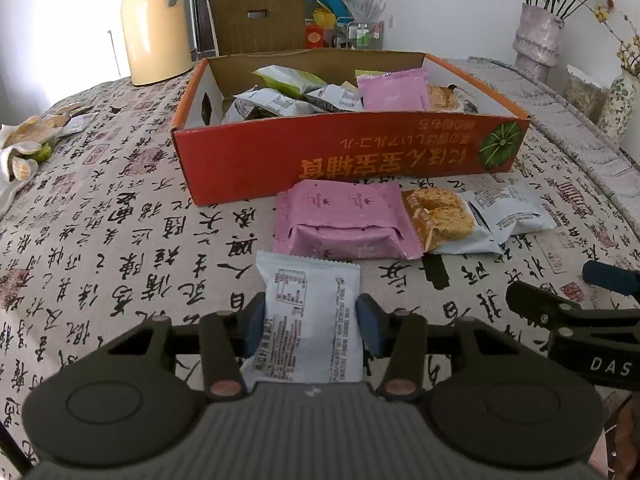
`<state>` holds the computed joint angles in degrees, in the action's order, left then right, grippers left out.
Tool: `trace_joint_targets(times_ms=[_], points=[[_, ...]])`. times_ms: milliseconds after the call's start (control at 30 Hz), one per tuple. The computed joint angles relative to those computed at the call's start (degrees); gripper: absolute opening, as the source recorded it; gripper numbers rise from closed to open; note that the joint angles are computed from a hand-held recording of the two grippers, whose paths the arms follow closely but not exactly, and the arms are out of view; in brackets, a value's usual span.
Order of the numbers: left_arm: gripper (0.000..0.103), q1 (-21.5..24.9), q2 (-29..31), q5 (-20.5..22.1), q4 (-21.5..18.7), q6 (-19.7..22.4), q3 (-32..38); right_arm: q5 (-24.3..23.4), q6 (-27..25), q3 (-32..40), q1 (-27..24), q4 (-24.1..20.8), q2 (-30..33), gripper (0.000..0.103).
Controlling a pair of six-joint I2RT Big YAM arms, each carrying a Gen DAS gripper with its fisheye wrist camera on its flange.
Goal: Organize snacks
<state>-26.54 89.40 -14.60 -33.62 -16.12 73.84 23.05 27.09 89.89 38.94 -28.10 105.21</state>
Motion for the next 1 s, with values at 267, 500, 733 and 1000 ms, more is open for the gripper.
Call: trace_joint_targets(times_ms=[267, 500, 733, 1000], points=[[0.047, 0.6, -0.8, 1.6, 0.2, -0.7, -0.6, 0.1, 0.2, -0.4, 0.1, 0.1, -0.2, 0.103], [0.047, 1.2, -2.4, 2.5, 1.2, -0.6, -1.2, 1.4, -0.6, 0.2, -0.4, 0.2, -0.1, 0.103], [0.047, 1.8, -2.9, 2.3, 2.0, -0.5, -0.7, 2.3, -3.8, 4.7, -2.5, -1.4, 2.0, 0.103], [0.047, 2.0, -2.8, 2.2, 2.6, -0.1, 0.0, -0.9, -6.4, 16.3, -4.7, -10.0, 9.4, 0.103]])
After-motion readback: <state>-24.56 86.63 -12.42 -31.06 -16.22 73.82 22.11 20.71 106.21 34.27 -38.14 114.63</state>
